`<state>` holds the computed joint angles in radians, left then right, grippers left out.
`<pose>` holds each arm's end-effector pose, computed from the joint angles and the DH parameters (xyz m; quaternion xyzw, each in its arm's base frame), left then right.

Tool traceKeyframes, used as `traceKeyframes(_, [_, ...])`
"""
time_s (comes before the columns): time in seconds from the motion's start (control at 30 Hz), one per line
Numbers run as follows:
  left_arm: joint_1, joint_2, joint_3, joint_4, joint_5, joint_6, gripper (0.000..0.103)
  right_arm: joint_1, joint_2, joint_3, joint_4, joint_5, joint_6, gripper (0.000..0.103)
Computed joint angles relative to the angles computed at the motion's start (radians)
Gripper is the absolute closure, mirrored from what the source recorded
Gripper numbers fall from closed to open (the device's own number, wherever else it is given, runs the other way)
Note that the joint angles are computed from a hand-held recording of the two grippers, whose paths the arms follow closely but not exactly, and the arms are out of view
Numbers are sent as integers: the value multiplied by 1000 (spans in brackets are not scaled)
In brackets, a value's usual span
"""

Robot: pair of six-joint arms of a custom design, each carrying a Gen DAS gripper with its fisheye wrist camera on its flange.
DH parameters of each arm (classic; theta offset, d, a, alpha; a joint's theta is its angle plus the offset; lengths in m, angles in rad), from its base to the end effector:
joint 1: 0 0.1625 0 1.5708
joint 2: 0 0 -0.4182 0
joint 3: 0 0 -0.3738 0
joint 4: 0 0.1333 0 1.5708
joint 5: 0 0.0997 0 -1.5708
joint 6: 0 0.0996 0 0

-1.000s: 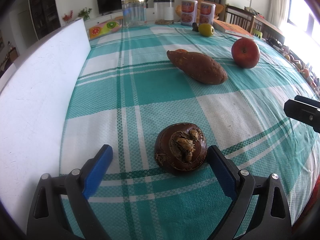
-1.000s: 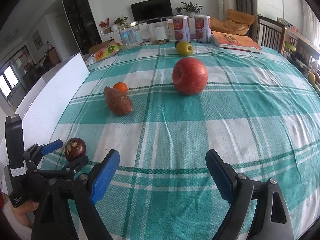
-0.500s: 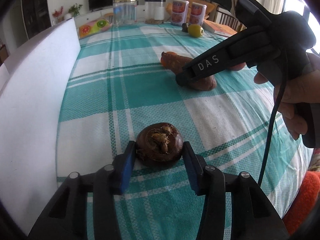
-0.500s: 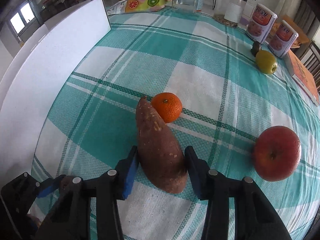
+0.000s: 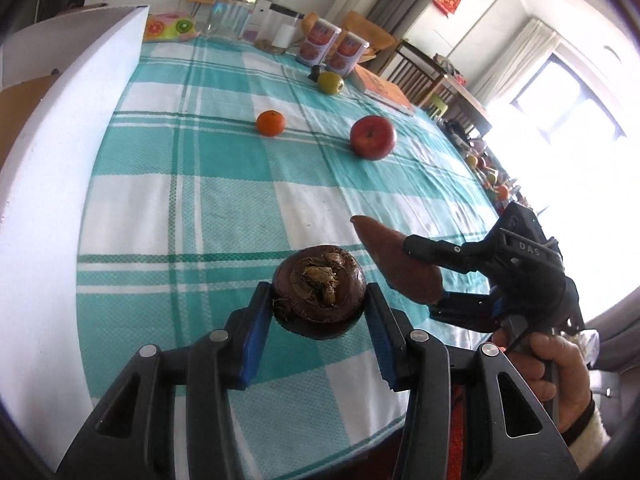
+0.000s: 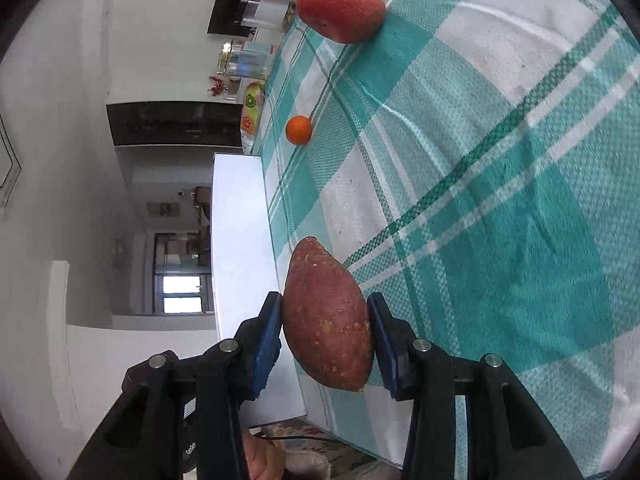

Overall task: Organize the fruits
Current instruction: 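Grasp the sweet potato with the right tool while the left tool holds the mangosteen, then carry mangosteen and sweet potato over the box and open both tools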

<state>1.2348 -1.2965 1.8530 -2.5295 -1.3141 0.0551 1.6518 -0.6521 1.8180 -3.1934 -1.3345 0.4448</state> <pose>-0.0350 -0.5811 0.3180 0.1637 0.9582 -0.2137 0.0964 0.2056 -0.5971 0.0298 0.1487 0.9561 -0.1872 0.1693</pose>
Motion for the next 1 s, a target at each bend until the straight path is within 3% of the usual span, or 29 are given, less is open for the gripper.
traceKeyframes(0.2, [-6,-68,-11,21,-20,-46,55,-31,45,75,-208,180,197,60])
traceKeyframes(0.43, [-12,-170,-66,36,-48,-65,55,107,73,-72,-87,211,159,60])
traceKeyframes(0.53, [-8,-206,-89,0,55,-49,55,197,141,-223,17,199,123,60])
traceKeyframes(0.77, [79,-193,-112,-118,465,-67,55,320,390,-672,390,148,-1,59])
traceKeyframes(0.9, [123,-176,-94,-152,579,-110,53,350,485,-797,494,96,-40,59])
traceKeyframes(1.0, [129,-162,-70,-218,619,-113,32,372,494,-806,487,46,-86,55])
